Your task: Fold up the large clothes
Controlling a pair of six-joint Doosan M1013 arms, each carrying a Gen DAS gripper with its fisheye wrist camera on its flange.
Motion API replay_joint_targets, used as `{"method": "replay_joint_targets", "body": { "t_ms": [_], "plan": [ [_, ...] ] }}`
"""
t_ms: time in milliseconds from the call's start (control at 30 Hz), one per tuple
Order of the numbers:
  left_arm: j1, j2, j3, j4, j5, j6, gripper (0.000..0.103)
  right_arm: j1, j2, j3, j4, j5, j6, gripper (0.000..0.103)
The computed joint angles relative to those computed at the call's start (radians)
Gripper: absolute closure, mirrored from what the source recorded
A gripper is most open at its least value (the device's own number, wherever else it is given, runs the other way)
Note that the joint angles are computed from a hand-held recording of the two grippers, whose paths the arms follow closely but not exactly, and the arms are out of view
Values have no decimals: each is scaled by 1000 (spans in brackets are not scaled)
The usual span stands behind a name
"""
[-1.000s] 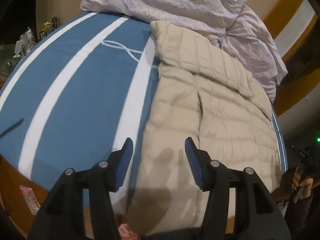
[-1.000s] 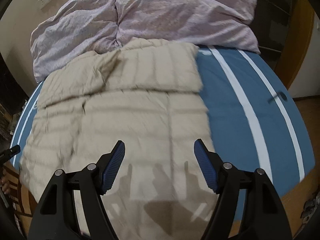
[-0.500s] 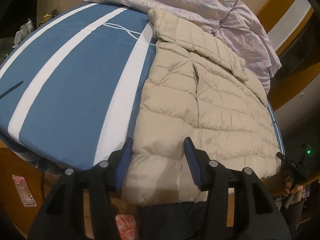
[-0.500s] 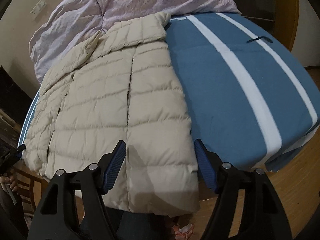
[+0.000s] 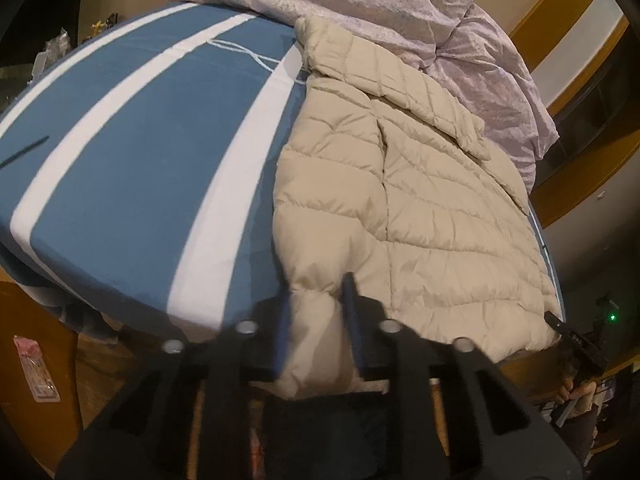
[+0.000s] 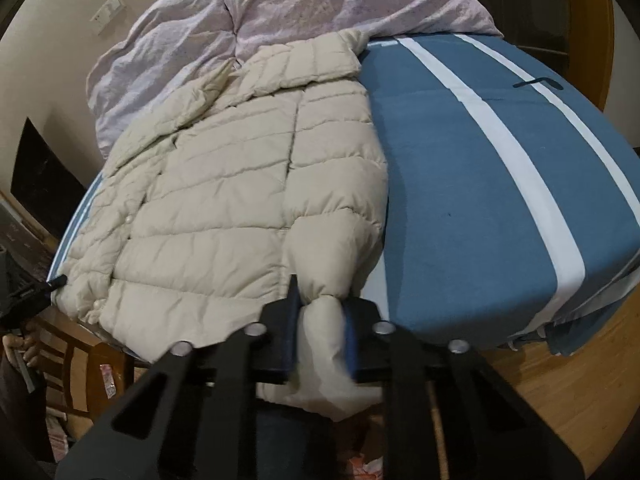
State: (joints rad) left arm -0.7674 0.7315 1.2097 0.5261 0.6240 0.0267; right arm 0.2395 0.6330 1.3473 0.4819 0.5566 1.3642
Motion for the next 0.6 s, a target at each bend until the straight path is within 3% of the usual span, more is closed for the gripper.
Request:
{"method": "replay_joint_targets", "body": {
  "t_ms": [200, 600],
  "plan": [
    [-6, -11, -9, 60, 0, -26, 97, -3, -11, -13, 16, -39, 0, 95],
    [22, 23, -171, 160, 116, -5, 99, 11, 41, -193, -153, -57, 160, 95]
  ]
}}
